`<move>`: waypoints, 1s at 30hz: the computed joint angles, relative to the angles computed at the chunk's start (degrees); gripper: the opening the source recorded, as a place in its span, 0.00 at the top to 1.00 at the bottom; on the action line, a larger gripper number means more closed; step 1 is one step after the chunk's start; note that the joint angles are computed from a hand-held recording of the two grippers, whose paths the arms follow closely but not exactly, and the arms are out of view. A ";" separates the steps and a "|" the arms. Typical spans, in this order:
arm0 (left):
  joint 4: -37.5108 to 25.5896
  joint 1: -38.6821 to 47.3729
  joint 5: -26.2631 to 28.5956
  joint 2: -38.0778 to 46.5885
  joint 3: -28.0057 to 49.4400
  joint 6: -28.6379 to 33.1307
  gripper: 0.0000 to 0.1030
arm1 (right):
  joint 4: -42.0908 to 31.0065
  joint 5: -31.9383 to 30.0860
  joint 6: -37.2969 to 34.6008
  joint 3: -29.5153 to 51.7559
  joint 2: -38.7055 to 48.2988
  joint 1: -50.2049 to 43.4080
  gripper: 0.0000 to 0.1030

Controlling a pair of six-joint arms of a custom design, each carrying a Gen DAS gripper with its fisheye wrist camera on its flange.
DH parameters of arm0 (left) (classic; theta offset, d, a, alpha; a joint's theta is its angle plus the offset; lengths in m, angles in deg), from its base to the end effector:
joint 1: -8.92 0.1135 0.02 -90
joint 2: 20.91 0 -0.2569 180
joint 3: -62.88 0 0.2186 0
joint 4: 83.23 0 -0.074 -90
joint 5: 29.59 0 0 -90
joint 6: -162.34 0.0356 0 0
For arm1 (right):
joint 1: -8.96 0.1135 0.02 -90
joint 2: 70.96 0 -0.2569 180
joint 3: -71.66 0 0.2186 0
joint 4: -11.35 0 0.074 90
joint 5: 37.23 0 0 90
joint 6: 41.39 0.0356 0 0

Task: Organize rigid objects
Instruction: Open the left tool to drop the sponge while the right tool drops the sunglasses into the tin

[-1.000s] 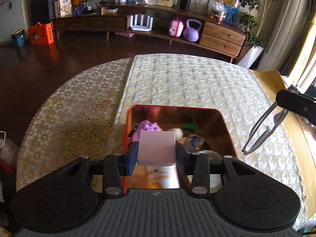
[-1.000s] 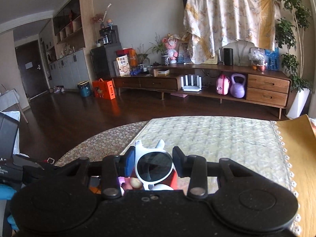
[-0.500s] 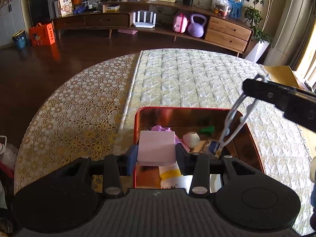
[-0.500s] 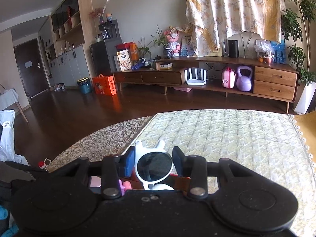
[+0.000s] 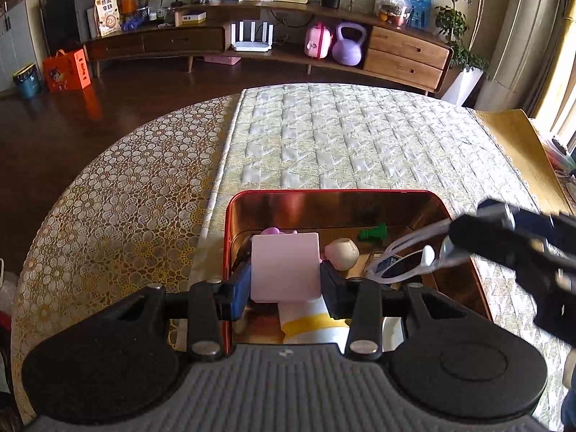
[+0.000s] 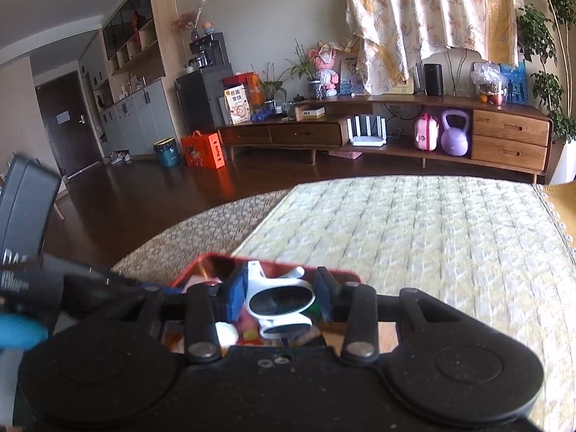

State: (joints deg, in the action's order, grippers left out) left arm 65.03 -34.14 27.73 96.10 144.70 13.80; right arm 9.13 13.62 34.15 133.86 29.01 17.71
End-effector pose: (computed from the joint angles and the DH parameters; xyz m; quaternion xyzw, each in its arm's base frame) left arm 0.2733 -0.2291 0.1208 -0.1824 0.9241 0.0255 0.3349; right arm 0.3080 0.0702 0.1673 -0.3105 0.8079 0.2834 0.4129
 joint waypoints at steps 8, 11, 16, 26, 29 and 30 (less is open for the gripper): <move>-0.87 -1.56 -0.28 -0.36 -0.17 -1.97 0.61 | -4.30 2.15 -1.92 -1.03 -0.34 -0.21 0.64; -2.01 -2.43 -0.61 -0.19 0.40 -2.79 0.61 | -6.06 2.26 -2.83 -1.25 -0.80 -0.38 0.63; -3.51 -4.07 -0.82 -0.19 0.63 -4.73 0.61 | -8.12 1.72 -4.50 -3.23 -3.26 -1.46 0.58; -5.20 -8.88 -2.66 -3.01 -2.09 -10.64 0.41 | -11.42 0.76 -6.84 -8.46 -9.80 -4.32 0.44; -7.35 -10.83 -4.16 -3.86 -1.81 -12.63 0.40 | -11.98 0.20 -7.42 -10.01 -12.55 -5.24 0.40; -8.42 -11.66 -4.87 -4.06 -1.50 -13.44 0.39 | -12.24 -0.04 -7.75 -10.49 -13.47 -5.55 0.39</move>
